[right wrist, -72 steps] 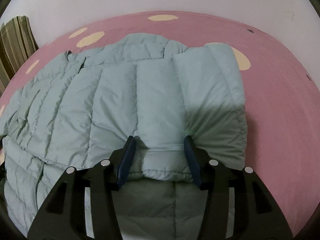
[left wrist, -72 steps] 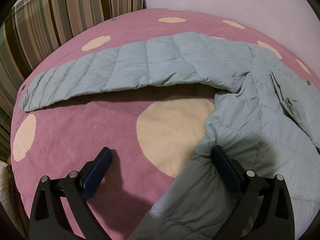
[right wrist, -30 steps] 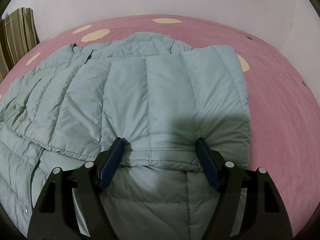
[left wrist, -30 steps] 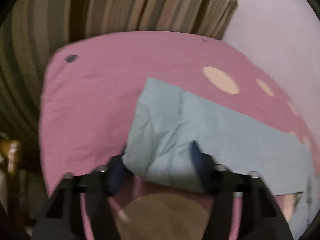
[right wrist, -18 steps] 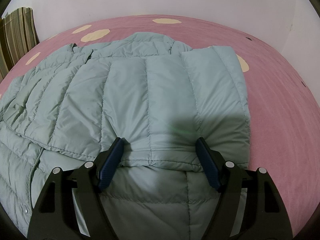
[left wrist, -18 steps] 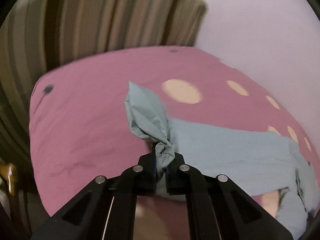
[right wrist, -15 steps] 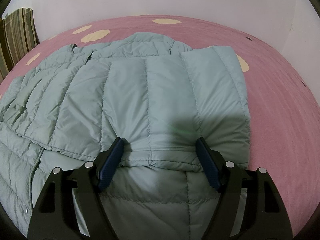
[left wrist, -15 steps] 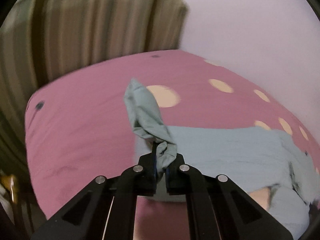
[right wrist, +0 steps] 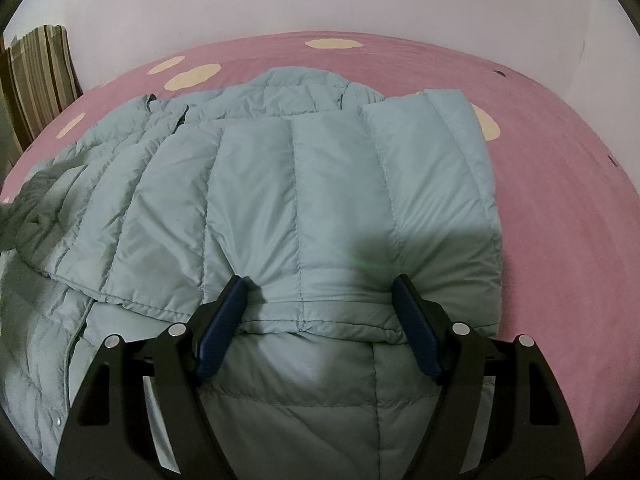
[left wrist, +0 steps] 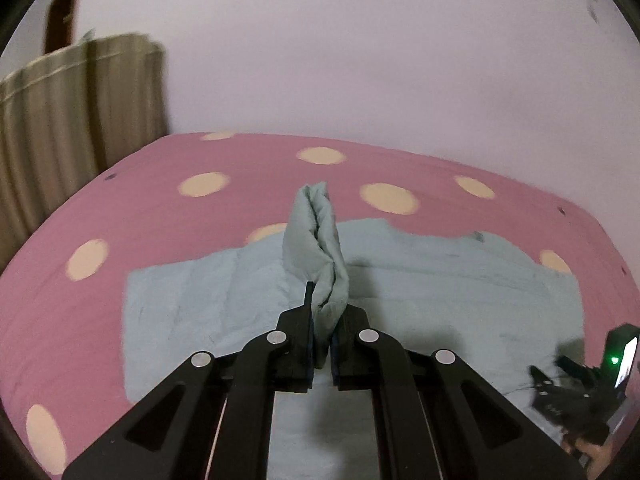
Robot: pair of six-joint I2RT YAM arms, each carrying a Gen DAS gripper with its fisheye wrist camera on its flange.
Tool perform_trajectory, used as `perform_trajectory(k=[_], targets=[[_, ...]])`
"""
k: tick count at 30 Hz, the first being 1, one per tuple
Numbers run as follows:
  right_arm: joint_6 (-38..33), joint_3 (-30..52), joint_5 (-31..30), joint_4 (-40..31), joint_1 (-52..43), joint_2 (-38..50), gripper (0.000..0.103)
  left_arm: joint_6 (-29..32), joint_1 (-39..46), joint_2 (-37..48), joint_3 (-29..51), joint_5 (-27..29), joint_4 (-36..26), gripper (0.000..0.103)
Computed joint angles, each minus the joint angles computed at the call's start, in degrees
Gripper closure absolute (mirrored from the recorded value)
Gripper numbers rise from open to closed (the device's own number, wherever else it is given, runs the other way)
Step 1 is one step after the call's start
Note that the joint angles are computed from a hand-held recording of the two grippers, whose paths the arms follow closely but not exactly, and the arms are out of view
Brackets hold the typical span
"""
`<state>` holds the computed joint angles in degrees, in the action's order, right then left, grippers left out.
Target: Fold large clothes
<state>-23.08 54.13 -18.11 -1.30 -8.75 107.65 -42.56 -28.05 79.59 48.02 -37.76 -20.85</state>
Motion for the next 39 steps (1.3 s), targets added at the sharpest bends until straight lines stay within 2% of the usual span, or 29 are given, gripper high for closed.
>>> perform_trajectory(k=[4,10,17,19,20,22,23,24,27,33,39], targets=[[0.1,0.1,-0.7,-0.2,-0.3,0.1,0.027,0.8,-3.9,13.2,10.9,1.7,1.1,0.098],[0.0,0.8,-2.6,-1.1,-0.9,0.6,0.024,5.2,-4.1,27.4,23.4,6.0,2.7,0.098],[0.3,0.8,-2.9,-1.1,-0.9,0.7,0.023,6.5,-5.2,38.2,32.9,10.2,2.0,0.097],[0.3,0.6,-2.9,-0.9,-0.9,0.6,0.023,6.9,-5.2,39.4,34.0,12.1,2.0,0.093],[0.3,0.5,-2.8,-0.9,-0.8,0.6,0.023,7.1,-5.3,39.3,33.9,12.8,2.3,0.087],[0.3,0.4,-2.6,-0.7,-0.7,0.6,0.023,7.5,-5.7,39.2,34.0,13.2,2.6,0.064],[0.3,0.4,-2.5,-0.6,-0.6,0.6,0.023,7.6,-6.1,38.2,33.2,12.4,3.0,0.045],[0.4,0.3,-2.4,-0.5,-0.5,0.5,0.023,7.7,-6.5,36.7,31.6,11.6,4.1,0.039],[0.4,0.3,-2.1,-0.4,-0.4,0.6,0.023,7.6,-7.4,30.6,26.1,9.4,5.4,0.031],[0.4,-0.1,-1.7,-1.4,-0.4,-1.0,0.024,3.1,-6.2,14.4,10.1,4.0,6.2,0.031],[2.7,0.0,-7.2,-9.0,-0.8,-9.6,0.024,0.0,-3.3,-2.1,-3.9,-6.2,-0.4,0.031]])
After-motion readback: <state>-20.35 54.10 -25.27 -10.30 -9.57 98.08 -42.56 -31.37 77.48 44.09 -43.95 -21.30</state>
